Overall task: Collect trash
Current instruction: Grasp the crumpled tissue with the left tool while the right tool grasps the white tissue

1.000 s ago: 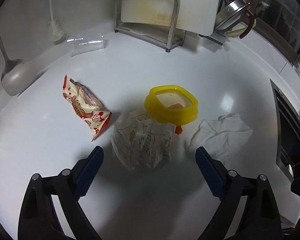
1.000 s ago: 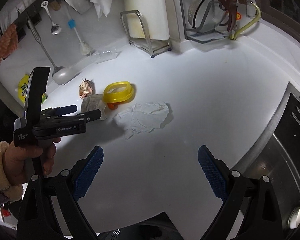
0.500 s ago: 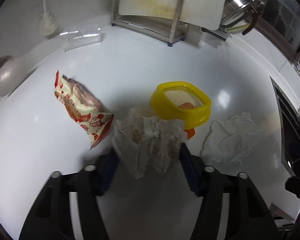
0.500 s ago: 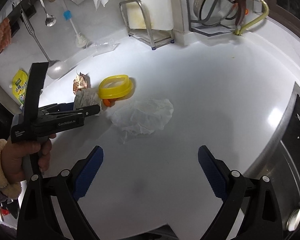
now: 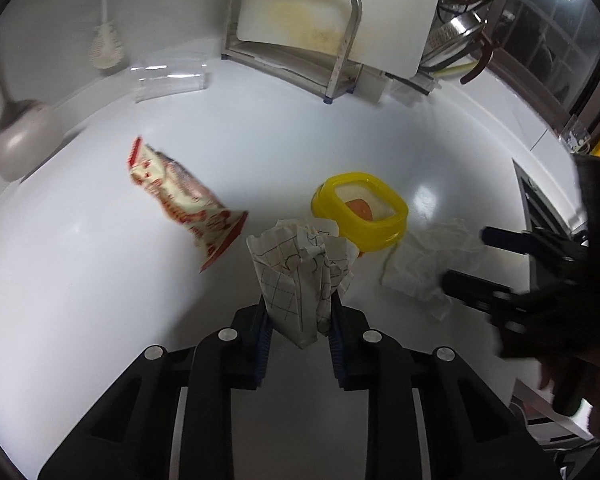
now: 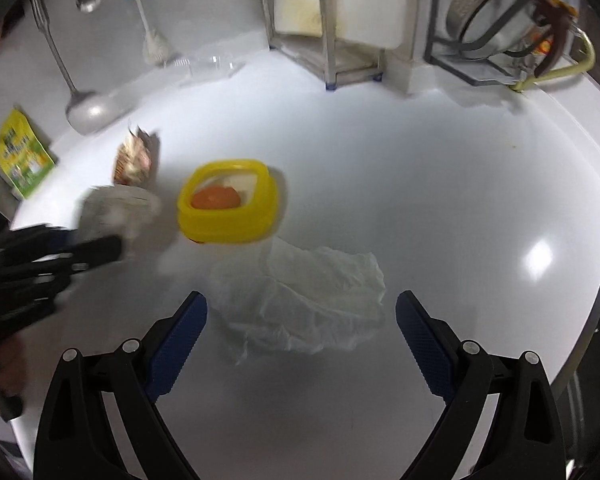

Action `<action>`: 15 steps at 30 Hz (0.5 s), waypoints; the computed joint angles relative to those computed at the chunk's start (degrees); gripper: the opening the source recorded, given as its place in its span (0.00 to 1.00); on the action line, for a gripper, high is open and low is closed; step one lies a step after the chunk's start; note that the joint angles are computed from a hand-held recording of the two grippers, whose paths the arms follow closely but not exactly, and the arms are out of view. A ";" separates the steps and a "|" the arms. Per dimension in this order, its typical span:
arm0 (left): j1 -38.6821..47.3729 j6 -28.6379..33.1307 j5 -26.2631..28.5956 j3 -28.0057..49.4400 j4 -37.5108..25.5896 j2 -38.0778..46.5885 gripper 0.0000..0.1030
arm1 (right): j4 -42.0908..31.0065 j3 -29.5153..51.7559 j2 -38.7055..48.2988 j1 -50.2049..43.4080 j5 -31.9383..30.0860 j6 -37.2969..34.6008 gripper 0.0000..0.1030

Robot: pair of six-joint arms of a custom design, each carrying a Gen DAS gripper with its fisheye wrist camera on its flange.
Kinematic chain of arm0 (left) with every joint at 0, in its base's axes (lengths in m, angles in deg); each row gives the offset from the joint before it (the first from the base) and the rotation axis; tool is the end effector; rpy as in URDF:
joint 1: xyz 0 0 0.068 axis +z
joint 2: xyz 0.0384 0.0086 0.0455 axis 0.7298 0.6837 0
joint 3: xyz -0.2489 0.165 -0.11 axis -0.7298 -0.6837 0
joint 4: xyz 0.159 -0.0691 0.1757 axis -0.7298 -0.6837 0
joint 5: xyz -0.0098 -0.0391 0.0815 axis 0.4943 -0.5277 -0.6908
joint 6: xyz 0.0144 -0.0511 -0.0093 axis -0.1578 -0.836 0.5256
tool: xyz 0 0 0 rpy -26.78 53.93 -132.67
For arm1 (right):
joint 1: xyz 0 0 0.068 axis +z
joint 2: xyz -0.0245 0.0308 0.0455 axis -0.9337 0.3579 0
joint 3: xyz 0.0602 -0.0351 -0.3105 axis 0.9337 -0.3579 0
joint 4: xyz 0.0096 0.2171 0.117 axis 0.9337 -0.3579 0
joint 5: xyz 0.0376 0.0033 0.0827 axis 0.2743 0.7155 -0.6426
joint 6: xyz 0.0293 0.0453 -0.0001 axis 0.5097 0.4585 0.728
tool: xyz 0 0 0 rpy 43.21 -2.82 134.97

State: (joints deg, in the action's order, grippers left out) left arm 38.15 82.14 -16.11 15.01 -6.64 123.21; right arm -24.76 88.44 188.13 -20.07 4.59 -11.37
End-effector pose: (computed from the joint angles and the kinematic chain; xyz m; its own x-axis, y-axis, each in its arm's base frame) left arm 0.2377 -0.0530 0.1125 -0.6680 0.5283 -0.5242 0.7002 0.6847 -0.2022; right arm 0.1315 0.1299 0.0935 -0.8492 0.2685 -0.4546 0.2692 0.9609 0.0647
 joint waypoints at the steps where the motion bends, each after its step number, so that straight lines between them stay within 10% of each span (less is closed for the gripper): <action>1: 0.91 0.58 0.47 -0.07 -1.07 -0.82 0.23 | 1.00 0.17 1.18 -0.47 -0.47 -0.96 0.88; 7: 5.32 4.66 1.79 -0.98 -4.98 -3.91 0.23 | 0.16 3.68 7.09 0.41 -1.72 -4.42 0.71; 13: 7.79 6.56 2.16 -2.38 -6.26 -5.51 0.23 | -1.73 5.00 6.11 1.86 -1.63 -5.16 0.12; 15: 8.61 7.32 2.39 -2.83 -6.93 -6.48 0.23 | -1.90 4.62 5.42 2.37 -2.06 -4.33 0.11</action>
State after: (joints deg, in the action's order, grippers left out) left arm 46.76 89.46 -13.72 12.18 -13.57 116.73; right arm -26.67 93.06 193.55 -17.69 2.53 -15.70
